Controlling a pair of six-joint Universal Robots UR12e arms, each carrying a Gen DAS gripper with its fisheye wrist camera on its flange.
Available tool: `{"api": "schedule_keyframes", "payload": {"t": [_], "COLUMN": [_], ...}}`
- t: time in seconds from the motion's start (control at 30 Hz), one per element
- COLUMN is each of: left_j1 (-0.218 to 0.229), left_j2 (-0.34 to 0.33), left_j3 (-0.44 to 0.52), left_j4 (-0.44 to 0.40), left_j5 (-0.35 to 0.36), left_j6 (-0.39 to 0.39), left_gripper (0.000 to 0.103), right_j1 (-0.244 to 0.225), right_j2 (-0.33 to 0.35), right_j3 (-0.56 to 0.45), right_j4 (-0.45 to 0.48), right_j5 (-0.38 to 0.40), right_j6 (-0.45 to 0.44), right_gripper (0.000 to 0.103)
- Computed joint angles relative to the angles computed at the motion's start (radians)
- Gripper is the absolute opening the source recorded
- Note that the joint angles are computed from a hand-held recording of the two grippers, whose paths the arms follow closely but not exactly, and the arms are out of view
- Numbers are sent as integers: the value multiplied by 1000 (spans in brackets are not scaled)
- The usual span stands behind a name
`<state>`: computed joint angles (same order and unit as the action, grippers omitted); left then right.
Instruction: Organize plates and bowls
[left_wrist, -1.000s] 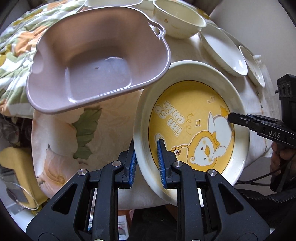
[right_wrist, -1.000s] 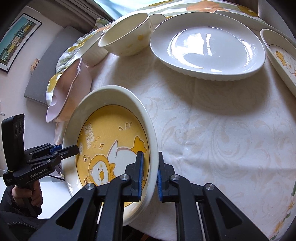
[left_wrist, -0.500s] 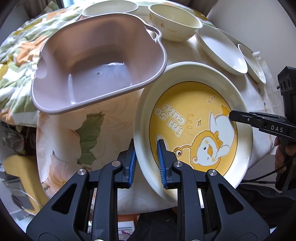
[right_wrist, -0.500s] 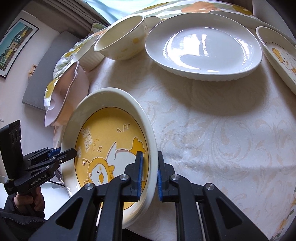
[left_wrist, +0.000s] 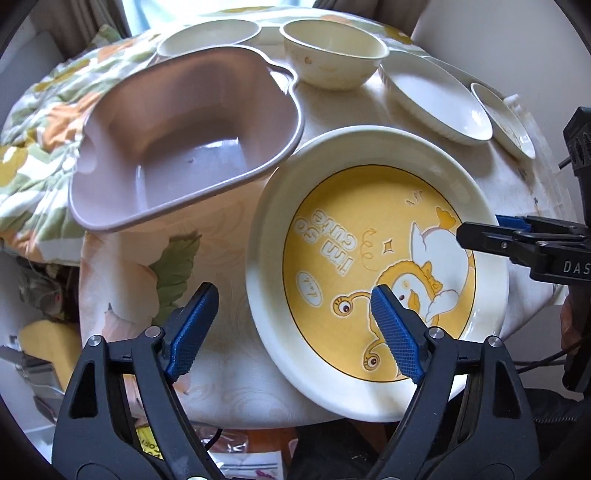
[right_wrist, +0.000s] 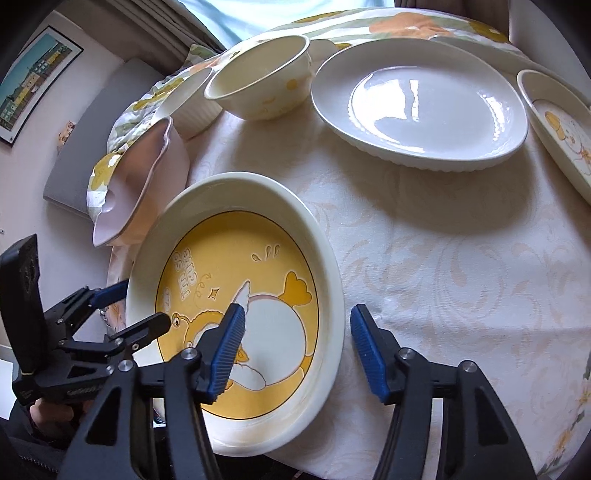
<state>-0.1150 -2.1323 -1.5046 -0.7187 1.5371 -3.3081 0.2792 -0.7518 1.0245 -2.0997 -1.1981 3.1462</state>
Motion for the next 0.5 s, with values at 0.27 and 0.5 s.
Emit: {"api": "schedule_keyframes", "payload": {"t": [0.27, 0.5], "left_j1": [-8, -28], "left_j2": [58, 67], "left_j3": [-32, -9], "left_j4": [87, 418], "left_j5": [18, 53], "left_j6": [-13, -38], "left_gripper": [83, 103], "right_j1": [-9, -36], "right_j2": [-53, -112], "right_j3": [40, 86], "right_j4": [-64, -305], "right_j5": [-43, -89], "right_j6": [10, 41], "right_gripper": [55, 100]}}
